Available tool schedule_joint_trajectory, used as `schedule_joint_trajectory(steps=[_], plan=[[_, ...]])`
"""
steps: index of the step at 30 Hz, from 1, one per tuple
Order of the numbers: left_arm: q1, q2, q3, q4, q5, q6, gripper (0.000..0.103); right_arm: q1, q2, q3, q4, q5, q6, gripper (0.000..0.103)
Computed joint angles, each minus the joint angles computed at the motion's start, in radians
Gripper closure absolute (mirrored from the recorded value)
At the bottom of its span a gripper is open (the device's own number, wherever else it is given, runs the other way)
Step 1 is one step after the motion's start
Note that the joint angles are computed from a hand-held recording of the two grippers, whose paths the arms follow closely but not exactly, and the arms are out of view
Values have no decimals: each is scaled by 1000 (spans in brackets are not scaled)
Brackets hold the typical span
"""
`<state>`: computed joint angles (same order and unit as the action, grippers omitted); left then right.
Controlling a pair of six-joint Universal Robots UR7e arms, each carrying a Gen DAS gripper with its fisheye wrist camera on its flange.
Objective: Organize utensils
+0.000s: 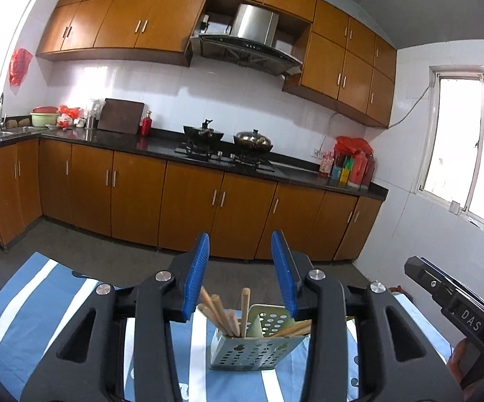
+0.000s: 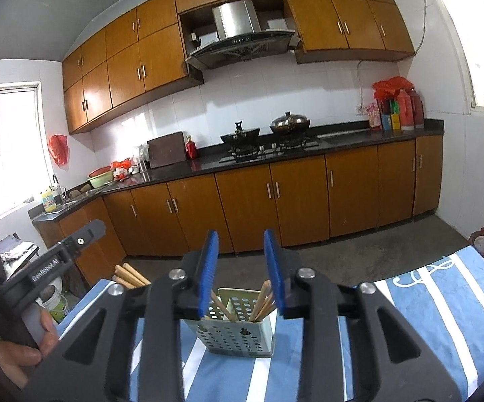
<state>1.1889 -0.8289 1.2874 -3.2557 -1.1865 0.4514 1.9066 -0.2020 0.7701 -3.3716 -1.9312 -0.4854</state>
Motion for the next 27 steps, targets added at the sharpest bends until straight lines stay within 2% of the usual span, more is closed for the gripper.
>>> schedule_joint_trajectory(steps=[3, 7, 9, 10, 12, 14, 16, 21, 27], plan=[[-3, -43, 67, -40, 7, 16, 57, 9, -32, 86, -80, 2, -22, 61], [-6, -111, 176, -87, 28, 52, 39, 18, -73, 217, -189, 6, -42, 47], [-4, -146, 233, -104, 31, 80, 32, 23, -90, 282, -245, 5, -60, 36], [-4, -166, 267, -118, 32, 96, 27, 26, -97, 315, -276, 4, -74, 32], [-2, -194, 316, -145, 36, 123, 15, 32, -102, 365, -337, -2, -97, 18], [-3, -222, 375, -189, 46, 158, 5, 37, -107, 415, -393, -6, -111, 10], [-5, -249, 441, -254, 63, 205, 2, 41, -109, 456, -441, -17, -119, 5], [-12, -277, 543, -380, 140, 282, 2, 53, -98, 528, -552, -47, -148, 4], [11, -299, 622, -408, 163, 205, 2, 64, -68, 576, -649, -100, -215, 4]])
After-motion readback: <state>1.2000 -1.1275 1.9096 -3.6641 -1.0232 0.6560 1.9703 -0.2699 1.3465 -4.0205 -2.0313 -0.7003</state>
